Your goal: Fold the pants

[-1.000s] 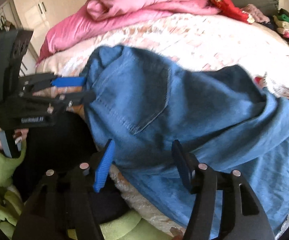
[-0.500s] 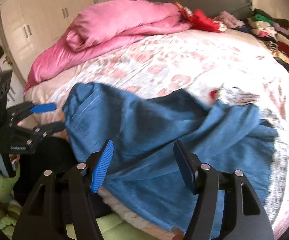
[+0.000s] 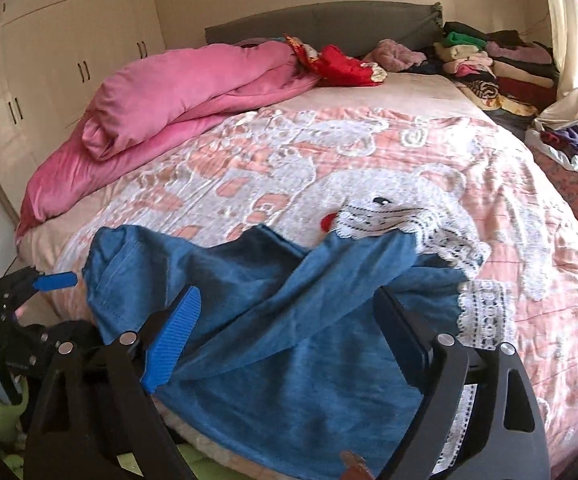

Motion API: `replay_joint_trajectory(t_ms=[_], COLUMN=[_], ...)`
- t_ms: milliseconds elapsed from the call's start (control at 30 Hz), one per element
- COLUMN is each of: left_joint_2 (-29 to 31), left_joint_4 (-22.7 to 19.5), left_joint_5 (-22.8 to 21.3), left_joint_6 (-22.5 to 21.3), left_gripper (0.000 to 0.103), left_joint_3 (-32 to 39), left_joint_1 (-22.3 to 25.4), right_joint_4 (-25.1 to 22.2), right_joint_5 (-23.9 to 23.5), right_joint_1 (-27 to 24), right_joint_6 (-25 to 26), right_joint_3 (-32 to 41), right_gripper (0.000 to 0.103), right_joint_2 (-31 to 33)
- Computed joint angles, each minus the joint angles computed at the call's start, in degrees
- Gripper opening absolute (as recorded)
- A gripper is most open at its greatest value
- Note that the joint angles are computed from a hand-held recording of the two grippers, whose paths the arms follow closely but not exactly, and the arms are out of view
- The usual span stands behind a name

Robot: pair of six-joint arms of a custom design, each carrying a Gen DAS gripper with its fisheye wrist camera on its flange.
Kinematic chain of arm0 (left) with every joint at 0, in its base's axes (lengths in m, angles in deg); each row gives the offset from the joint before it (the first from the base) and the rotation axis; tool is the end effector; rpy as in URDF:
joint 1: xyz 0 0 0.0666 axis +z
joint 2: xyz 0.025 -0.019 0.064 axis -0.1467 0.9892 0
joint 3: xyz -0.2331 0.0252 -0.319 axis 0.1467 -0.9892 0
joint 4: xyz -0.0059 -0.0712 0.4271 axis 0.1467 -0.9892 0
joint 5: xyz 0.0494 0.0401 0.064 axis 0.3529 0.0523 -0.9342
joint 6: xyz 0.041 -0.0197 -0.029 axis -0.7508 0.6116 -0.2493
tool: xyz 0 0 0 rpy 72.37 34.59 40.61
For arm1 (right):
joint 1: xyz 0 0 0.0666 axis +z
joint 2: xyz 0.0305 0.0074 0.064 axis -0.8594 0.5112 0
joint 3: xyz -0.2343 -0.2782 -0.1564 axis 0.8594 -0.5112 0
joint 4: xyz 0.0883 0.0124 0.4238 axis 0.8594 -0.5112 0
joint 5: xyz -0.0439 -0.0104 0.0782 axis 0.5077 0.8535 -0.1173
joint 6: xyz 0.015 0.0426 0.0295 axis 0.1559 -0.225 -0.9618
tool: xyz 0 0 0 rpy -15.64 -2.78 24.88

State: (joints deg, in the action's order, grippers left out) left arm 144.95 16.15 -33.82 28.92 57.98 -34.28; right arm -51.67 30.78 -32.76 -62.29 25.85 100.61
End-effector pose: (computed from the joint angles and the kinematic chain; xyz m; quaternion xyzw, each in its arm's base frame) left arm 0.4645 -0.2337 0.4775 0.3205 0.8785 -0.1431 0.3241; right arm 0.3954 0.1854 0.4956 0.0581 0.9082 0.0592 0.4102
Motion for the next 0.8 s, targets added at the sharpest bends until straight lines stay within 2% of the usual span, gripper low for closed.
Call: replay_joint_trajectory(t_ms=[233,667,800], left_joint_2=[1.35,5.95,8.50], left_joint_4=[-1.69,-5.76,-8.21], left_joint_5=[1.93,7.03,10.87], left_joint_6=[0.04,0.89,2.46], left_gripper=[0.090,0.090,0.090], left_joint_3=[1.39,4.98,7.05], left_joint_1=[-2.43,-5.26,-5.44], right_joint_4=[-0.48,-1.98,-2.68], right_joint_5=[-0.11,-1.69,-2.76], right_joint_1=[-1.21,-4.81,-6.05], right_joint_6=[0.72,3.84,4.92], right_joint_3=[0.76,5.66,7.43], right_gripper=[0.087,0.087,0.087], right_joint_2=[0.50,5.57,7.56])
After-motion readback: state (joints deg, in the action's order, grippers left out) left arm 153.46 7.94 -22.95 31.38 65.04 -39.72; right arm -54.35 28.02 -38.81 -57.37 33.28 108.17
